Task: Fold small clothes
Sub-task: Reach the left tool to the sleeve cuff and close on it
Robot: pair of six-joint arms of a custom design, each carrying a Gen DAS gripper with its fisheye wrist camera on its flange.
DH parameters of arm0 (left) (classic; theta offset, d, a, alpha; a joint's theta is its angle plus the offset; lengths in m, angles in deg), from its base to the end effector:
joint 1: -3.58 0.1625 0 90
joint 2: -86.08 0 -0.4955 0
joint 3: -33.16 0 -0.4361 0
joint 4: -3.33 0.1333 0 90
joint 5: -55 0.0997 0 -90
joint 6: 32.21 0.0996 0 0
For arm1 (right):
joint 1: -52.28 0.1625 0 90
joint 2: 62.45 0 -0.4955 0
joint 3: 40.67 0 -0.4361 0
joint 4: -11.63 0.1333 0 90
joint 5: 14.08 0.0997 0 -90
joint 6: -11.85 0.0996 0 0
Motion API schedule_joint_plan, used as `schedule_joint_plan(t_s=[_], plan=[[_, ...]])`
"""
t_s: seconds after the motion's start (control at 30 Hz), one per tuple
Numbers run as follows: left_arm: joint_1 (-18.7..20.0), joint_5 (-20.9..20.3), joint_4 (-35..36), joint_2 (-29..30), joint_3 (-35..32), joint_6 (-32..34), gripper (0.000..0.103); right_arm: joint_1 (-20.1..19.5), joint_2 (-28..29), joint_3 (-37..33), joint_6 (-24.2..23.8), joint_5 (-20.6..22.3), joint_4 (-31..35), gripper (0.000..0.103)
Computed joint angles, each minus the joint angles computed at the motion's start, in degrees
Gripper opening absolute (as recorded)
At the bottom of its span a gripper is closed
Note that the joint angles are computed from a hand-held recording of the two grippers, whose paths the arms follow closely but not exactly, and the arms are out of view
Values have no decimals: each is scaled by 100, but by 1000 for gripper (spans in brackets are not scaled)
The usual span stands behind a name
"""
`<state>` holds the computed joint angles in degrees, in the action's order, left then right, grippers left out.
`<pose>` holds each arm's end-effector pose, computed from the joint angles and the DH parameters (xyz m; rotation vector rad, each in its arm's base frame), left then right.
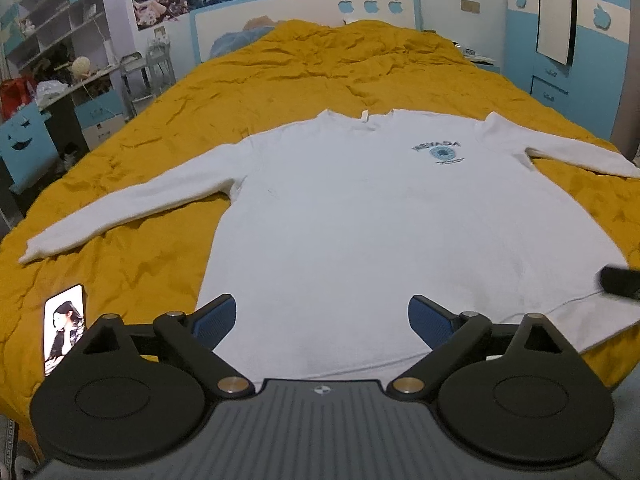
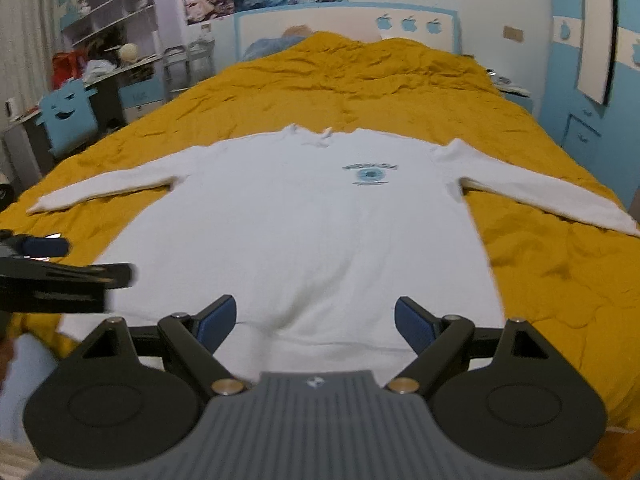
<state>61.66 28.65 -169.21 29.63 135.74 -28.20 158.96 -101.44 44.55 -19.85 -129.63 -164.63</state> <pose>-0.1720 -0.6970 0.2847 0.2310 2.0498 -0.9476 0.3222 -0.7605 0.1547 0.8345 -2.3608 0.8273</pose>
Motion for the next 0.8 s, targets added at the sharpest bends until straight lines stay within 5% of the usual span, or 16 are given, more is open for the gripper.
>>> schedule_joint_plan(t_s=[0.1,0.2,0.37,0.53,0.6,0.7,0.8], plan=[[167,-171,204,-80,-26,-90,103,-162,46,-69,-331,-50,-249,82],[332,-371,921,-266,-44,-680,76,-343,27,-182,-179,-246,-156,81],[544,-341,1672,-481,-69,-1604,76,-563,60,-389,-61,-915,-111,71],[712,-470,2280,-608,-151,-2069,74,-778,-84,-501,842,-938,782,41],[727,-489,2427,-599,-217,-2071,72,-838,-185,-473,1183,-653,1202,13],[719,-448,2856,-576,-353,-2163,65,-794,-208,-470,1025,-616,1299,0],[732,-402,3235,-549,-494,-2221,61,-666,-294,-441,743,-733,1014,0]])
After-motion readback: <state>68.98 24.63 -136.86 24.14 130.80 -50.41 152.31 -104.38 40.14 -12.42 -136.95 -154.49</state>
